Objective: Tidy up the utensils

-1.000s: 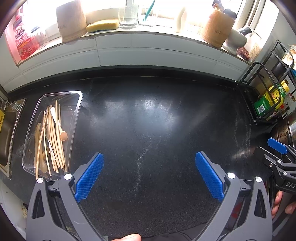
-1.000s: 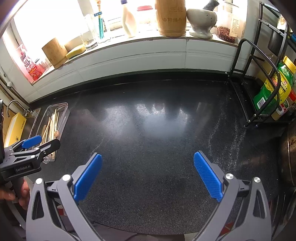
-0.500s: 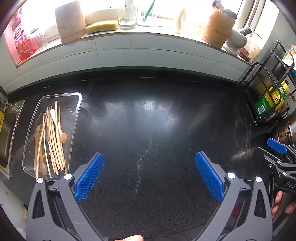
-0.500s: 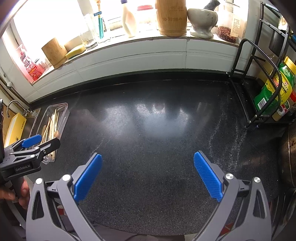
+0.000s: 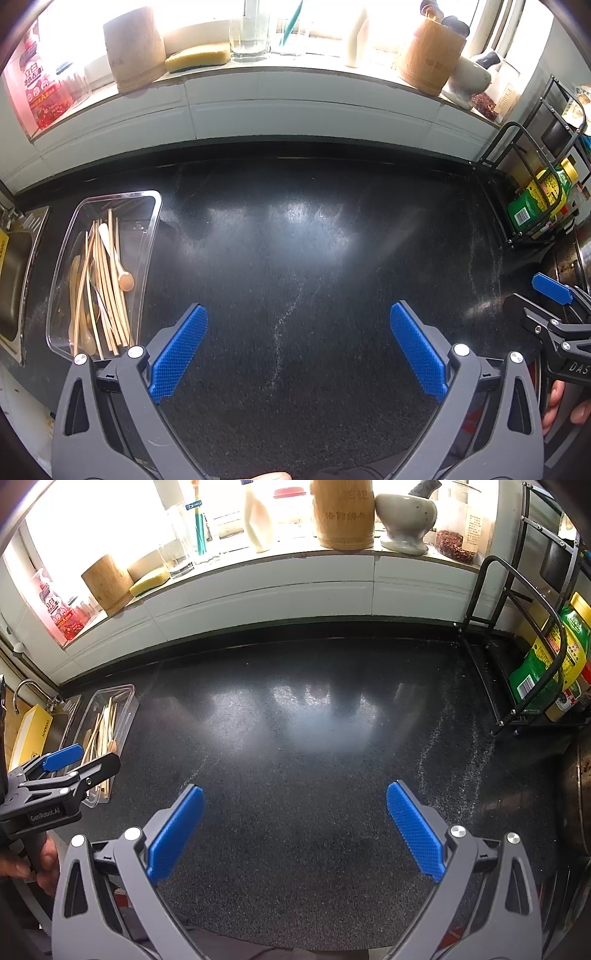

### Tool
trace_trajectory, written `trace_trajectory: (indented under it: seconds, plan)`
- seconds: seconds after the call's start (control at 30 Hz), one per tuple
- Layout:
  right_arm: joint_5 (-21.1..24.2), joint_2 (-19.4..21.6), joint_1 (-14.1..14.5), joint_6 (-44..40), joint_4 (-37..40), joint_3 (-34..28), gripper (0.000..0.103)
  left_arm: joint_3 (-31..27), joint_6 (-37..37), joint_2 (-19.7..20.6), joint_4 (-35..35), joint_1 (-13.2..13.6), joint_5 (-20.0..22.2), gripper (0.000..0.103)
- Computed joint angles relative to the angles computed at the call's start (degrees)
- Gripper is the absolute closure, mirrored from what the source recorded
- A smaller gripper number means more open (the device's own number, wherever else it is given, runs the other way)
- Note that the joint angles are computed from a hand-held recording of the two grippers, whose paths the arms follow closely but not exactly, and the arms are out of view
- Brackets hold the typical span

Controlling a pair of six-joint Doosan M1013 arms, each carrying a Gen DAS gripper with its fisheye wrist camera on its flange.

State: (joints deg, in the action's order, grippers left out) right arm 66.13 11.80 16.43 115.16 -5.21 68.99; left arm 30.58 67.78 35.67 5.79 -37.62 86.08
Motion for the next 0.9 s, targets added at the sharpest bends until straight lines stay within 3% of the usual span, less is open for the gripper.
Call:
trace_trajectory:
  seconds: [0.13,0.3,0.5,0.77,0.9]
  plan:
    - [0.05,0.03,-0.13,-0.06,0.04,0.01,0.007,0.11,0.79,-0.09,-0.17,-0.01,-0.68,0.006]
    - [0.19,0.09,-0.31,-0.31,0.09,0.0,0.007,2.64,-1.13,-1.67,0.01,-0.06,-5.53,0.006]
    - [0.3,0.08,-0.64,-0.69,0.53,0.05,0.007,3.2,-3.39,-2.37,2.55,-0.32,-7.04,0.006]
    - [0.32,-0.04,-0.54,-0.86,0.3,0.11,0.007,2.55,-2.62,-1.94,2.63,-0.43,-5.57,0.006]
    - [0.33,-0.1,-0.43,-0.82,0.23,0.16,0.007,0.19,-2.29,-0.45,2.69,-0.49,-1.71,0.006]
